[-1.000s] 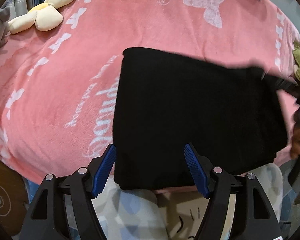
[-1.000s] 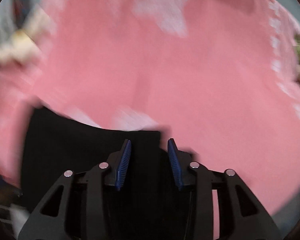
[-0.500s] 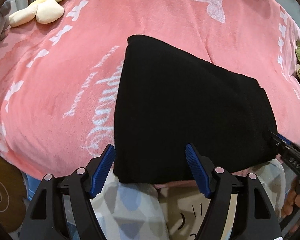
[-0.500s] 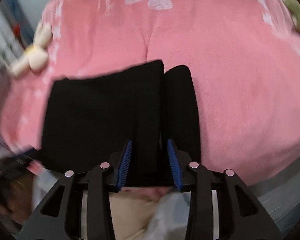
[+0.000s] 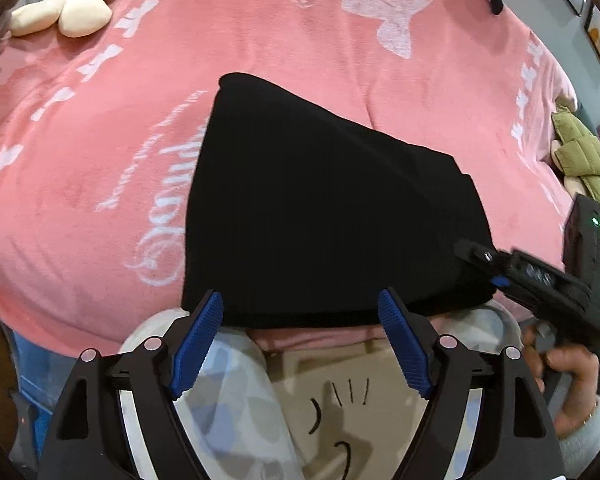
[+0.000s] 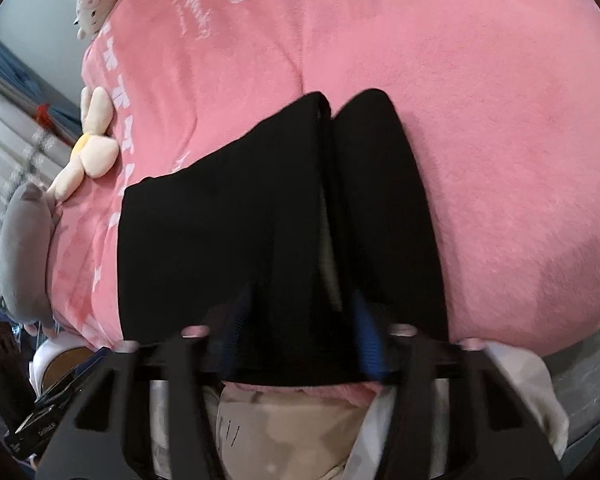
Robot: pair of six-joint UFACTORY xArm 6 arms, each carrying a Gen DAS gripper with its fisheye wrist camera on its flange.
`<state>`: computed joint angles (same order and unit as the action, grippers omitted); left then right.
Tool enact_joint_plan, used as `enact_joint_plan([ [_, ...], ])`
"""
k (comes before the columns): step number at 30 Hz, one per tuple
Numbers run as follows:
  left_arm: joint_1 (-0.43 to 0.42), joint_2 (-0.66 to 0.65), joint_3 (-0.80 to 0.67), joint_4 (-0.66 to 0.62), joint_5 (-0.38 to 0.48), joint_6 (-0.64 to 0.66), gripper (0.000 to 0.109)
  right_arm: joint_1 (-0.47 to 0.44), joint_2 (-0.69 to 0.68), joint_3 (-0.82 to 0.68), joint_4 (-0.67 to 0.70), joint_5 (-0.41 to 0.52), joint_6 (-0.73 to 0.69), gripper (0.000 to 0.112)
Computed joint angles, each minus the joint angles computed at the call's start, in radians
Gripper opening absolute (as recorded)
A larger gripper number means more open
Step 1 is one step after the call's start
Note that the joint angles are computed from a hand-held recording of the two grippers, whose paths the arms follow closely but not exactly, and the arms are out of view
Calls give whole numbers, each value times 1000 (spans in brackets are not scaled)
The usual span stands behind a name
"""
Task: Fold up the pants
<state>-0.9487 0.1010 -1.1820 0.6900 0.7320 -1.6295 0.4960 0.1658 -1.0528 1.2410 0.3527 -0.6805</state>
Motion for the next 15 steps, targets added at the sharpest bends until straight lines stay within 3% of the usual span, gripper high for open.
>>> enact_joint_plan([
  [1,-3,-1,-1,0,10,0,77,-2,-11,-6,17,25,-9,29],
  [2,-4,-4,2,0,18,0,77,-1,-22,-15,46,48,-33,18],
  [3,-6,-12,9,0,29,-4,77,3,-29,-32,55,74,-44,17],
  [7,-5,-104,108,14,57,-75,77,73,-14,-186,4,160,-29,17],
  [15,-52,-333,307,-14,229,-198,77,308,291,-718,-119,332,40,16],
])
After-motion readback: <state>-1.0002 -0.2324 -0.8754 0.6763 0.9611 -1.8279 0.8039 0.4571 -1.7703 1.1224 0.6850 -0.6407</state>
